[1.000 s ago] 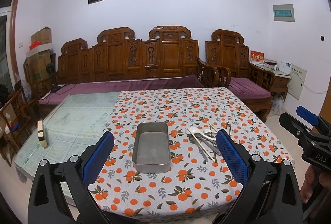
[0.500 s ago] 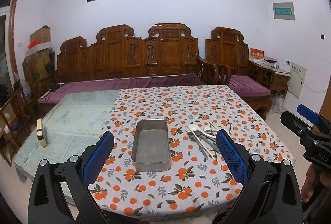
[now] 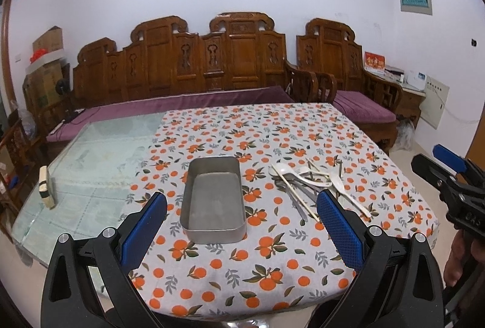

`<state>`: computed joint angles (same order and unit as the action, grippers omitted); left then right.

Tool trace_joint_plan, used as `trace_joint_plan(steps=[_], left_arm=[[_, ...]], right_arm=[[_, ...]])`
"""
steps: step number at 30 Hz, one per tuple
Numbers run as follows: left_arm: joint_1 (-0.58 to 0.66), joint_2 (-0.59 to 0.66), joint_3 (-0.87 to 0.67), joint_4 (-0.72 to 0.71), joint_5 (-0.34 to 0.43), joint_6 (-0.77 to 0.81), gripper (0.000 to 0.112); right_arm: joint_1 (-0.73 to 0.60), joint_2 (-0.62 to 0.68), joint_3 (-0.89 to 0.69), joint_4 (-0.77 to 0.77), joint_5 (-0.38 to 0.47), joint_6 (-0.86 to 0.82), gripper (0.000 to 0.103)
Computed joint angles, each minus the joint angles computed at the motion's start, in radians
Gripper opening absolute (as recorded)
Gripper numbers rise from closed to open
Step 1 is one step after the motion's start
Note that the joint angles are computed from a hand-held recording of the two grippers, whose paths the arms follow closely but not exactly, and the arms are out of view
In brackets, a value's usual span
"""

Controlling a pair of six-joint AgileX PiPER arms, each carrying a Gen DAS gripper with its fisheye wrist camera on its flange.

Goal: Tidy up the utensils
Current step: 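Lower the left tool onto the utensil pile and grasp a metal spoon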

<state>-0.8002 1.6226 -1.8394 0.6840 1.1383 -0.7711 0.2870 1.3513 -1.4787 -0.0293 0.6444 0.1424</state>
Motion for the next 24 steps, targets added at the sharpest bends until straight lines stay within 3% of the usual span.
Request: trace_joint_plan(steps=[9, 19, 24], left_arm=[[0.081, 0.103, -0.063, -0.106, -0.056, 0.1, 0.095], [0.156, 0.262, -0.2, -0.241, -0.082, 0.227, 0.095], [0.178, 0.351, -0.288, -0.294, -0.068, 0.282, 0.095]], right_arm=[[-0.107, 0.157, -0.071, 0.234, -0.025, -0.242, 0.071], [-0.211, 0.452, -0.316, 0.349, 0.101, -0.406, 0.048], [-0.245, 0.612, -0.443, 0.327, 0.169, -0.415, 0.042]])
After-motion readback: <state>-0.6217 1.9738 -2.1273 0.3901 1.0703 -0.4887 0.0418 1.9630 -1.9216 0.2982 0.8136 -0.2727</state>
